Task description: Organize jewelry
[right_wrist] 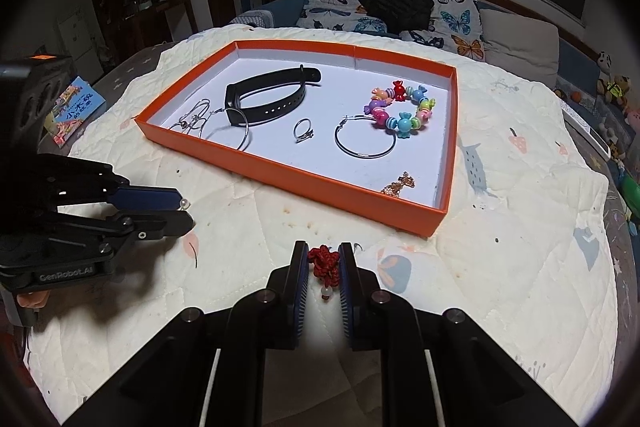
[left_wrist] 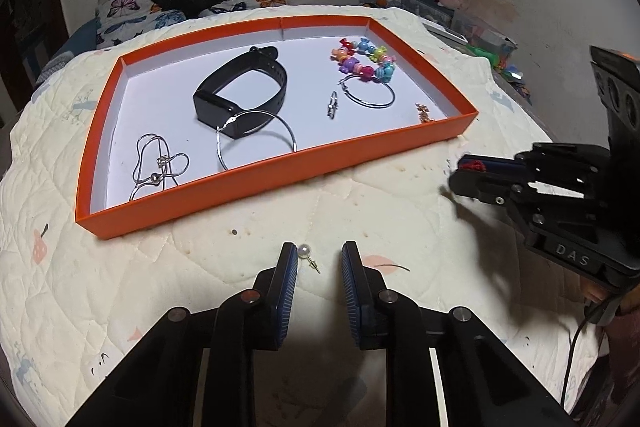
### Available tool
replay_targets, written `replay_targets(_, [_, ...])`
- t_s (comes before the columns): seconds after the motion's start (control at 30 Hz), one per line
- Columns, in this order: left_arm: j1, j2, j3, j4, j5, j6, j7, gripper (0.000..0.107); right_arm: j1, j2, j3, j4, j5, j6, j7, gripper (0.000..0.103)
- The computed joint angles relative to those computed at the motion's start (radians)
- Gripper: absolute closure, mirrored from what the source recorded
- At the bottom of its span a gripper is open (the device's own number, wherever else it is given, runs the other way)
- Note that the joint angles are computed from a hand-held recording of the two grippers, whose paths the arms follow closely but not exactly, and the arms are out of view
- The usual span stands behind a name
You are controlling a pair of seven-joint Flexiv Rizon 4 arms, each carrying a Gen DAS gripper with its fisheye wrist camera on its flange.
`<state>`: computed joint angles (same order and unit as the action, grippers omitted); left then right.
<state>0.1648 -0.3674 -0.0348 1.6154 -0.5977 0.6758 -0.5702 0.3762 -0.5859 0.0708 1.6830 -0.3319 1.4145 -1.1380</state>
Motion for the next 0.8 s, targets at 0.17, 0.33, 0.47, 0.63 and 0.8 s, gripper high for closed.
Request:
replay_targets(0.17, [-0.010,-0.012,0.001,-0.011,0.017,0.018,-0.025,0.088,-0.005,-0.007,0.008,-0.007,0.008,-0.004,-0.002,0.086])
replay_targets(0.33, [-0.012,-0.008,-0.004,0.006,0.018,0.057,-0.005,0.100,-0.015,-0.005,0.021,-0.006,0.018,-0.004,-0.016,0.086])
replay_targets(0.47, [-0.007,-0.001,-0.011,0.011,0.003,0.046,0.014,0.100,-0.037,0.000,0.051,-0.009,0.043,0.000,-0.040,0.086])
replay_targets(0.63, [-0.004,0.019,-0.024,0.009,-0.054,0.049,0.056,0.100,-0.053,0.028,0.059,-0.002,0.064,0.019,-0.058,0.086])
replay_targets(0.8, [-0.008,0.008,-0.035,-0.051,-0.093,0.032,0.068,0.100,-0.077,0.037,0.069,-0.035,0.084,0.033,-0.078,0.086])
